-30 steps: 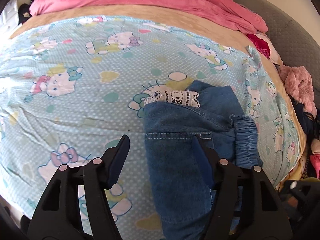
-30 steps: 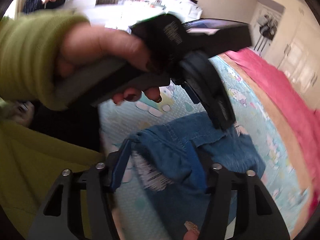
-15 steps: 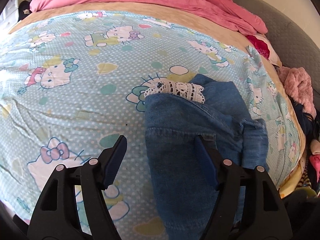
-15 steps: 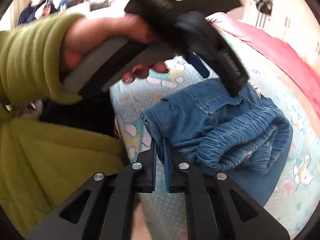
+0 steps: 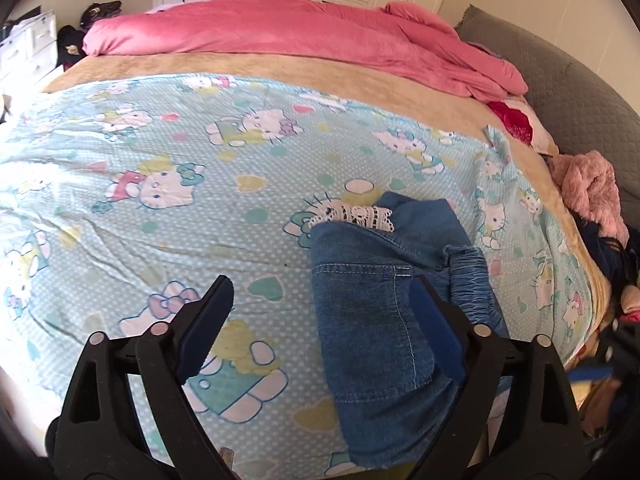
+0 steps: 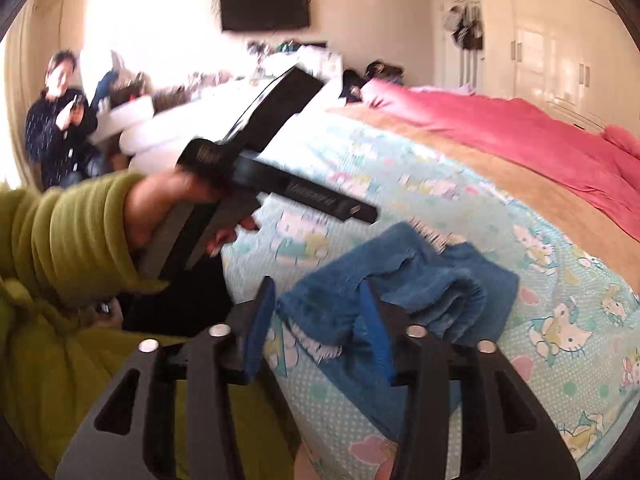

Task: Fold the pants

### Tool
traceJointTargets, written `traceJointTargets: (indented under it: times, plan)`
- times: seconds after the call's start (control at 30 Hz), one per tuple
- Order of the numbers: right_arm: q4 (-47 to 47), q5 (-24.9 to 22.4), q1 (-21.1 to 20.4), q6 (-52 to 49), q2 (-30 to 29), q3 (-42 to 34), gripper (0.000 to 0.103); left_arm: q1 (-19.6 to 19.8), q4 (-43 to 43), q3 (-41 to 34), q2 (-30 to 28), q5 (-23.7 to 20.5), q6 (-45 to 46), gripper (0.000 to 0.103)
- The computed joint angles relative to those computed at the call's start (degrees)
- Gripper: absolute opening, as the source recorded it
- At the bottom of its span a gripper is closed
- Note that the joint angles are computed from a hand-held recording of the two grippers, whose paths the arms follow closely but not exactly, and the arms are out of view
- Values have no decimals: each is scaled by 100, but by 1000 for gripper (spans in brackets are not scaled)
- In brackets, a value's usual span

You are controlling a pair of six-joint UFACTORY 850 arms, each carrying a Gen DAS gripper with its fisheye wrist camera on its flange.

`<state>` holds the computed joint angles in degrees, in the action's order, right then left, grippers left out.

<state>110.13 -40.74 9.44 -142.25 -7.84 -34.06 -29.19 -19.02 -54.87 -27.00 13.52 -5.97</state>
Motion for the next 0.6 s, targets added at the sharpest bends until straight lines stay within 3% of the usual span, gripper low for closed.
traceJointTargets:
  times: [0.13,0.27,0.47,0.6]
  plan:
    - [392,32,-98,-193,146,3,63,-9,-75,161,168,129,-53,89]
    - [767,-53,-183,-333,214,46,76,11,517,364,387,271,-737,93]
    - [1536,149,-210,-513,285,48,89,-85,-250,574,666,478,16,93]
    - [1945,311,-225,-624,333,88,94,-116,-271,660,770,562,1,93]
